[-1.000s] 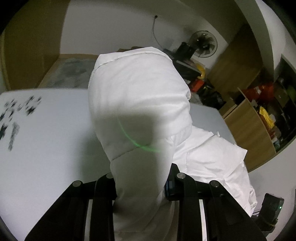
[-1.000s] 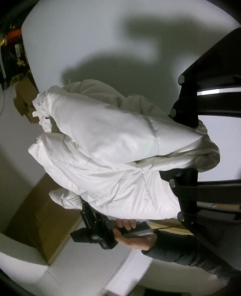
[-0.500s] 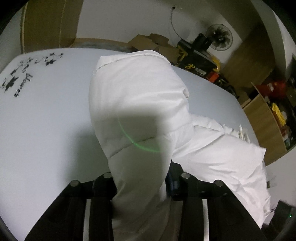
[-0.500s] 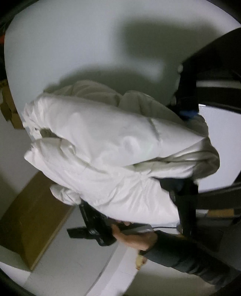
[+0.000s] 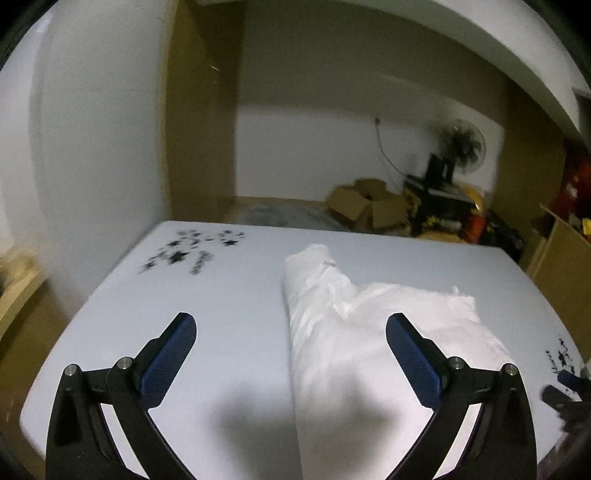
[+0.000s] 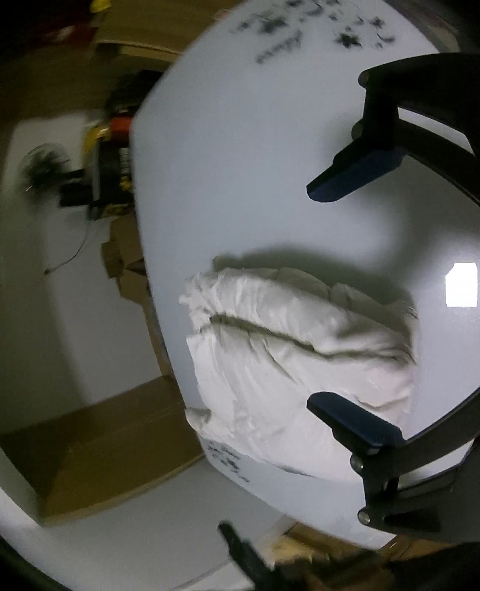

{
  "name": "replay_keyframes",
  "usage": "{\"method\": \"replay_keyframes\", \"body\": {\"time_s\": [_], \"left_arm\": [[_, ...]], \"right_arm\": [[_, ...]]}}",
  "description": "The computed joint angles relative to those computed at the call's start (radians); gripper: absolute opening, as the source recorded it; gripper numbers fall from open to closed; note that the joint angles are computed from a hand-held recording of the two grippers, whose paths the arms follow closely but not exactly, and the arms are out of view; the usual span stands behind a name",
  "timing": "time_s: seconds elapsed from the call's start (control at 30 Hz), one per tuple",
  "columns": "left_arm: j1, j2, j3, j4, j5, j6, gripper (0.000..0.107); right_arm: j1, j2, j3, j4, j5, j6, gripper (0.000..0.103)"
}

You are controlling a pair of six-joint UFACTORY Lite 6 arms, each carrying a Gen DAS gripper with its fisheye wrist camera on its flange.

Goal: Fold large clothes

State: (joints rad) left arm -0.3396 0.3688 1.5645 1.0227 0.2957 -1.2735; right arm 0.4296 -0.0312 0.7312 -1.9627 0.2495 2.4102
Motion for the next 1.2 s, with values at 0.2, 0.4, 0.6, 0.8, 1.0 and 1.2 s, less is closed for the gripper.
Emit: {"method": "replay_keyframes", "body": {"time_s": [0.2, 0.4, 0.6, 0.8, 1.0, 1.2], "left_arm": [[-0.385, -0.425, -0.512, 0.399, 0.485, -0.554, 0.103], [-0.511, -0.551, -0.653, 0.206, 0.574, -0.542, 0.103], [-0.554, -0.520, -0.655, 0.126, 0.614, -0.531, 0.103], [-0.594, -0.516, -0.653, 0.123, 0.633, -0.551, 0.103], [-0.559, -0.491, -0.633, 0.096, 0.600, -0.517, 0.103], [-0.554, -0.480, -0.623, 0.072, 0.600, -0.504, 0.103]], "right_arm": [[0.330, -0.093, -0.058, 0.419, 0.309, -0.395, 0.103], [0.527, -0.286, -0.183, 0.498, 0.501, -0.439, 0.103], [0.690, -0.304, -0.180, 0.526, 0.677, -0.389, 0.103], [0.724, -0.239, -0.117, 0.603, 0.691, -0.453, 0.103], [0.749, -0.226, -0.111, 0.612, 0.711, -0.440, 0.103], [0.767, -0.232, -0.119, 0.610, 0.723, -0.434, 0.103]]}}
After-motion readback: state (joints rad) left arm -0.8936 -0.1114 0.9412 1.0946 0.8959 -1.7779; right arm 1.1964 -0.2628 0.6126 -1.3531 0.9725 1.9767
